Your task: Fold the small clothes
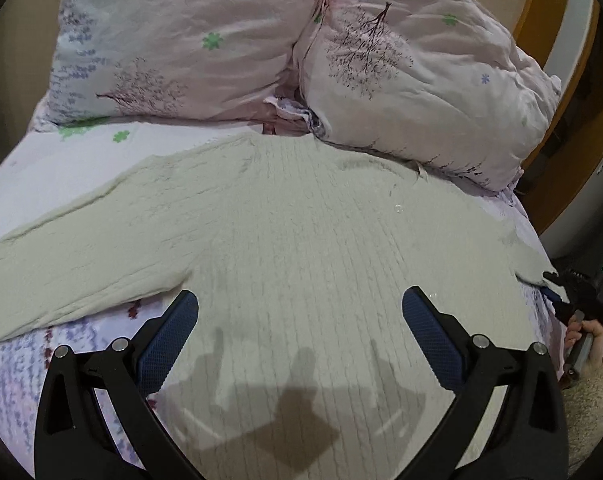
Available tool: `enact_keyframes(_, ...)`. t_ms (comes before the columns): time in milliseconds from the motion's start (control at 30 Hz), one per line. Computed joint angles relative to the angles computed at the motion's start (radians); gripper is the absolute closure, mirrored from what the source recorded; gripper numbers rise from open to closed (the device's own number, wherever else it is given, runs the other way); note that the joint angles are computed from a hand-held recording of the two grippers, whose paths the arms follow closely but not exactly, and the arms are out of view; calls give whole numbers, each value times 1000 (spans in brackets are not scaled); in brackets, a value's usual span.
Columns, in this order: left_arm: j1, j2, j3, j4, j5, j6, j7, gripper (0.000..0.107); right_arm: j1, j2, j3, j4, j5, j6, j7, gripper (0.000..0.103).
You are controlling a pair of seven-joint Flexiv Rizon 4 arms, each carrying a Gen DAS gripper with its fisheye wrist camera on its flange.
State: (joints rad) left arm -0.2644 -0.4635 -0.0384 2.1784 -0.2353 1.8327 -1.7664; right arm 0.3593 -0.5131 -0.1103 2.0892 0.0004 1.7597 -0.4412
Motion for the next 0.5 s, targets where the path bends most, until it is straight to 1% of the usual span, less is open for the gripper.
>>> enact_keyframes(33, 16, -7, -12, -11, 3, -11, 4, 5, 51, 3, -65, 12, 19, 1, 17, 70)
enact_keyframes(100, 30, -21, -22, -26, 14, -11, 12, 5, 122, 3, -162, 31, 41, 3, 37, 70)
enact_keyframes(167, 83, -35, -75, -29, 43, 18, 15, 5, 173, 2, -240, 49, 63, 2, 55, 74)
enact_keyframes(200, 116, -42, -107, -30, 61, 34, 14, 5, 178, 1, -253, 52, 66, 3, 58, 77)
enact_keyframes(233, 157, -52, -147, -33, 84, 48, 10, 5, 186, -1, -270, 55, 67, -2, 59, 85)
enact_keyframes(267, 177, -59, -166, -38, 96, 51, 5, 5, 196, -1, -288, 56, 61, -14, 56, 95)
enact_keyframes(300, 194, -66, -182, -45, 106, 52, 1, 5, 207, -1, -304, 56, 51, -23, 52, 96)
enact_keyframes(367, 223, -81, -209, -60, 124, 53, -6, 5, 285, -5, -394, 65, 29, -31, 43, 98)
enact_keyframes(433, 295, -104, -282, -62, 170, 81, -21, 5, 379, -14, -497, 69, 10, -33, 29, 98)
enact_keyframes(467, 345, -121, -332, -62, 202, 102, -36, 5, 436, -20, -560, 66, -3, -32, 12, 98)
enact_keyframes(500, 372, -131, -358, -63, 224, 111, -49, 5, 481, -19, -603, 70, -7, -27, -5, 98)
